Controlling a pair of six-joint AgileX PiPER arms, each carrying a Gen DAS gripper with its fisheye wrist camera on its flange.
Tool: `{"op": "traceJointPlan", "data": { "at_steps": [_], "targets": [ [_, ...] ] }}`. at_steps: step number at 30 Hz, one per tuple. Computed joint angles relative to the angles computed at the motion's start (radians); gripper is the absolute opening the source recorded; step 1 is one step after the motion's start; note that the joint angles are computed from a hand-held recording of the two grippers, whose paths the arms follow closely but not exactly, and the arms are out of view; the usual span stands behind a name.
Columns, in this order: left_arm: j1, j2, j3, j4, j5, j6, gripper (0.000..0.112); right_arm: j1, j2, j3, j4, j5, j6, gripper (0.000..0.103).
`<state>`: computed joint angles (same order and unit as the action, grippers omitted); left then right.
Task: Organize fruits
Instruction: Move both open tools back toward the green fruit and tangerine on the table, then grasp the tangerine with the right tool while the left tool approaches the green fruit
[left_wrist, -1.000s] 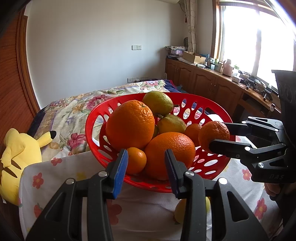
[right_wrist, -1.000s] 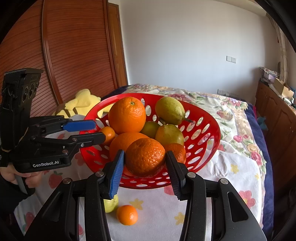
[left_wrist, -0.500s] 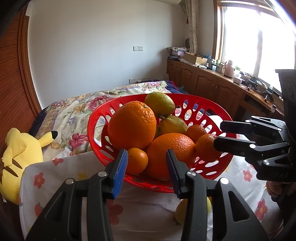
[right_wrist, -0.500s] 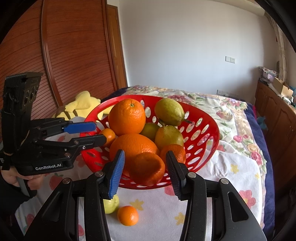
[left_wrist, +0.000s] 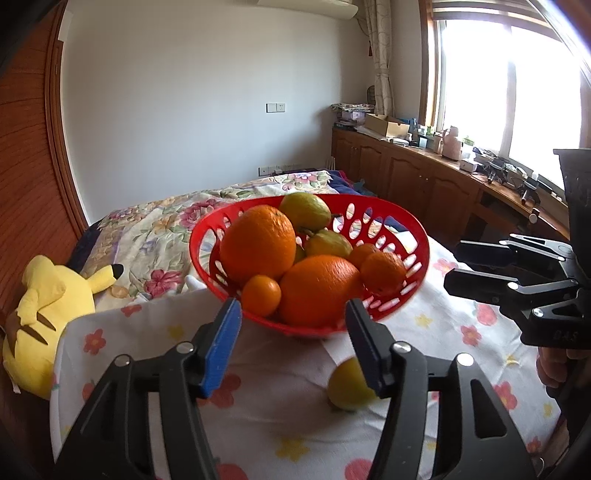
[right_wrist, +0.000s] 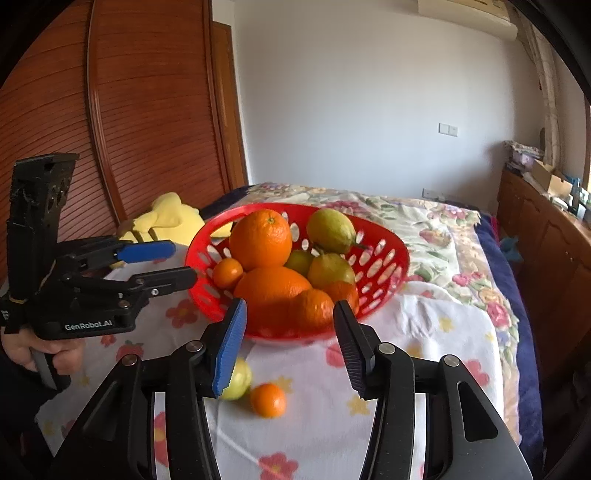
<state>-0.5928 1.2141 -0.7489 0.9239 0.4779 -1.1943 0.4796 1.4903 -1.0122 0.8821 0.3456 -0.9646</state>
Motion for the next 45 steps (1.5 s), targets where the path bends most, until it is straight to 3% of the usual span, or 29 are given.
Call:
{"op": "traceJointPlan", "data": {
  "at_steps": [9, 18, 31, 39, 42, 45],
  "targets": [
    [-0.094, -0.036, 0.136, 0.198, 0.004, -0.275, 0.062, 0.021, -0.023, 0.115, -0.041, -0.033, 0.058, 0.050],
    [-0.131, -0.008, 0.211, 0.421, 0.011, -0.513, 0.062, 0.080, 0.077, 0.104, -0.156, -0.067, 0.181, 0.047],
    [-0.122, 0.007, 0.228, 0.447, -0.011, -0.553, 0.062, 0.110, 0.160, 0.067, -0.294, -0.063, 0.320, 0.042],
    [-0.135, 0.022, 0.230, 0.471, -0.012, -0.576, 0.062, 0.080, 0.182, 0.042, -0.234, -0.030, 0.268, 0.041],
    [-0.131, 0.025, 0.231, 0.478, -0.020, -0.583, 0.062, 0.068, 0.187, 0.039, -0.168, -0.007, 0.200, 0.032],
    [-0.132, 0.035, 0.227, 0.477, -0.021, -0.578, 0.063, 0.086, 0.176, 0.052, -0.206, -0.021, 0.218, 0.032]
  ]
}}
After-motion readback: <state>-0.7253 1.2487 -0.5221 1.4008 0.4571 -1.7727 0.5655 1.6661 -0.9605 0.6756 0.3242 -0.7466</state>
